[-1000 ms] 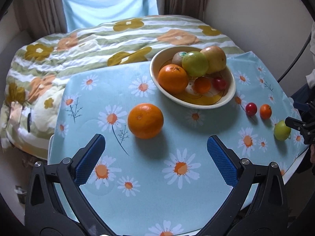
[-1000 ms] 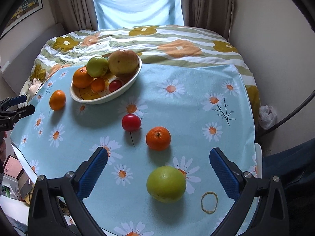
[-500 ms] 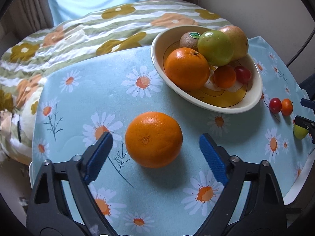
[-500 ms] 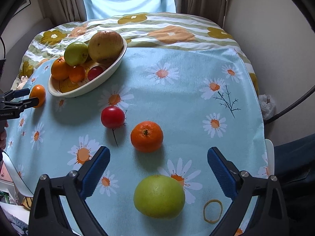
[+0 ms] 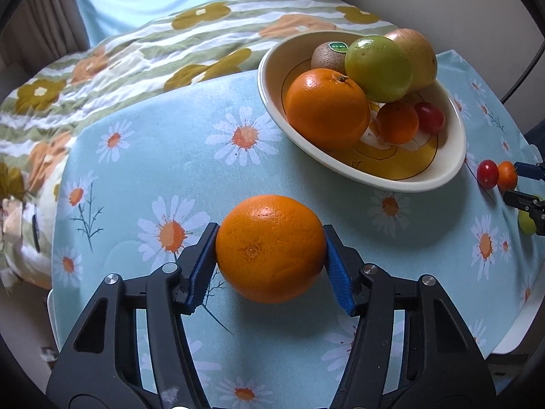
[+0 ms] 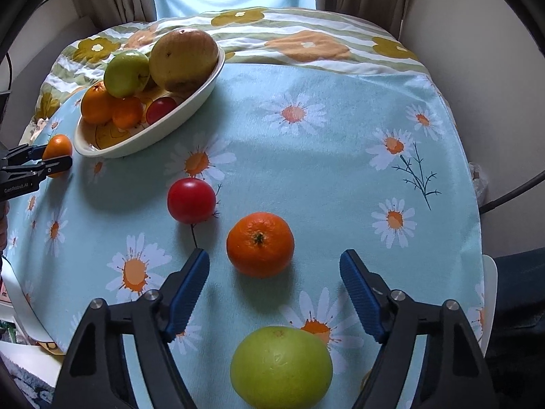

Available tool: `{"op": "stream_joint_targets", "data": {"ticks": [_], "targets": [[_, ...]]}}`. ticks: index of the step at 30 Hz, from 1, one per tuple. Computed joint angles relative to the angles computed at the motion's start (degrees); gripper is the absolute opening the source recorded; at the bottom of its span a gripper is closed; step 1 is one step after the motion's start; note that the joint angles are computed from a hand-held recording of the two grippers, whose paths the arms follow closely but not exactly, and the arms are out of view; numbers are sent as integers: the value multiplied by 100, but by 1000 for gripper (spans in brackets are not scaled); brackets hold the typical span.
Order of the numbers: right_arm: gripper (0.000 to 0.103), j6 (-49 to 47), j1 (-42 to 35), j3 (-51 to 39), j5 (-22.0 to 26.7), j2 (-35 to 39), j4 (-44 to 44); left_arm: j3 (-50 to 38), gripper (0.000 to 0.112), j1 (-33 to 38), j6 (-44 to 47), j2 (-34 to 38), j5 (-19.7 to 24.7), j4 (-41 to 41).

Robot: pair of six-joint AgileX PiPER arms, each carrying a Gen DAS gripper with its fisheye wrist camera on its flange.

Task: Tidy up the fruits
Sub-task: 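Close the left gripper on the navel orange while the right gripper closes on a tangerine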

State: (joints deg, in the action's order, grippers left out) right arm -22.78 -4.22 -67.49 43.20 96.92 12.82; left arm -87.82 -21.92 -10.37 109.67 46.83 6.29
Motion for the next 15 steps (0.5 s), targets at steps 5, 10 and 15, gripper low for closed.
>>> {"op": "stream_joint_targets", "data": {"ticks": [5,10,15], "targets": [[66,-59,18,-30,-22,70,21,118,63,7,-70,-96,-14,-67],[61,-175,7,-104,-43,169,88,278,63,-65,-264,-220,-10,16],[52,-276,42,-122,-73,205,93,498,63,-140,-547,-379,-33,129]]}}
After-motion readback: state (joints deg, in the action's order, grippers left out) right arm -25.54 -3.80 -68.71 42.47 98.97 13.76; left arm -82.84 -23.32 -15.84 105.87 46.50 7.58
